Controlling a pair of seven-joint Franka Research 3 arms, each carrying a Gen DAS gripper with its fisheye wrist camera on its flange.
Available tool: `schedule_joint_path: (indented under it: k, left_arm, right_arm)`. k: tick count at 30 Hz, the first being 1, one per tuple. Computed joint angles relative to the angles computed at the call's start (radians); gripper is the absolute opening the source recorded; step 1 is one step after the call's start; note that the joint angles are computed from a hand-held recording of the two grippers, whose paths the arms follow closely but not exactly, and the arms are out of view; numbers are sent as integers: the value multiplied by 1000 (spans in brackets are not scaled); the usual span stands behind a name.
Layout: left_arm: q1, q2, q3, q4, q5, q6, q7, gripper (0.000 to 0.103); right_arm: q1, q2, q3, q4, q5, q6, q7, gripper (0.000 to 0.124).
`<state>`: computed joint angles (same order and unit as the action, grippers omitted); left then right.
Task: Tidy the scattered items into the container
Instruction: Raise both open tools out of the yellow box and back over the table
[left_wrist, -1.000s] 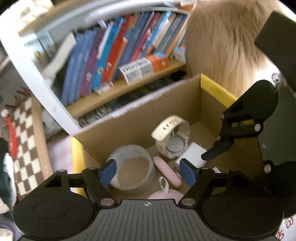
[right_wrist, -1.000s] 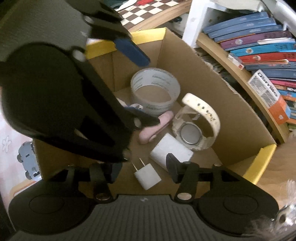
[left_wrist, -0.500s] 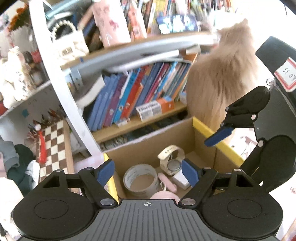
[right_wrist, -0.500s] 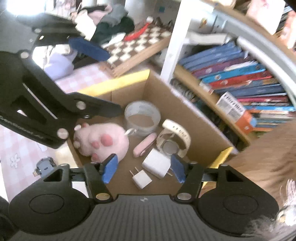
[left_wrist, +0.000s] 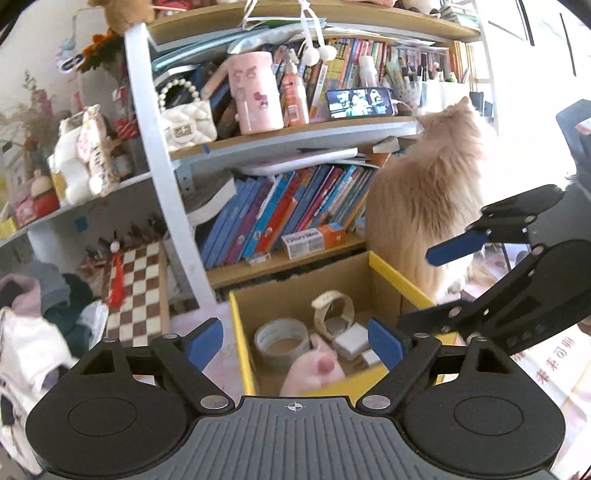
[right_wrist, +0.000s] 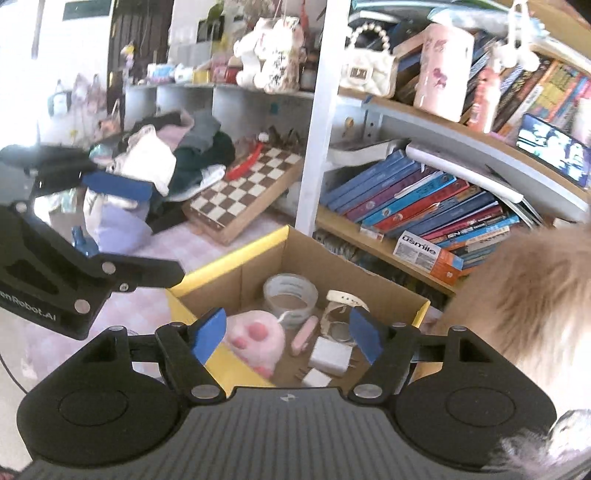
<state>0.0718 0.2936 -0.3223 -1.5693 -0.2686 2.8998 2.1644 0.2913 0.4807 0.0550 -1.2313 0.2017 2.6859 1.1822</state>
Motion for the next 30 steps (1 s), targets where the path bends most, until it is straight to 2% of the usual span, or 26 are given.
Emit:
schedule_joint_path:
  k: [4, 7, 11, 14, 19, 23, 26, 30]
  left_arm:
    - [35, -71, -19, -101, -78, 19, 53, 88]
    - [36, -119, -10, -171, -148, 46, 90, 88]
    - [12, -173, 28, -252, -219, 76, 86, 88]
    - [-15, -202, 67, -302, -223, 93, 48, 88]
    - [-52, -241, 123, -389, -168, 128, -57, 89]
    - [-69, -262, 151, -445, -119, 141, -129, 89]
    - [-79, -271, 165, -481, -87, 147, -167, 89]
    - [-87, -277, 176, -515, -55, 138, -195, 89]
  right_arm:
    - [39, -94, -24, -160, -25, 101, 73, 73]
    - [79, -147, -60, -257, -90, 169, 161, 73]
    - [163, -200, -152, -372, -260, 264, 364, 79]
    - [223, -225, -223, -433, -404, 293, 550, 81]
    - [318, -251, -335, -494, -668, 297, 868, 82]
    - [368, -270, -389, -528, -857, 274, 1108, 84]
    - [372, -282, -383, -550, -935, 240, 1216, 85]
    - [341, -294, -326, -584, -955, 200, 1234, 85]
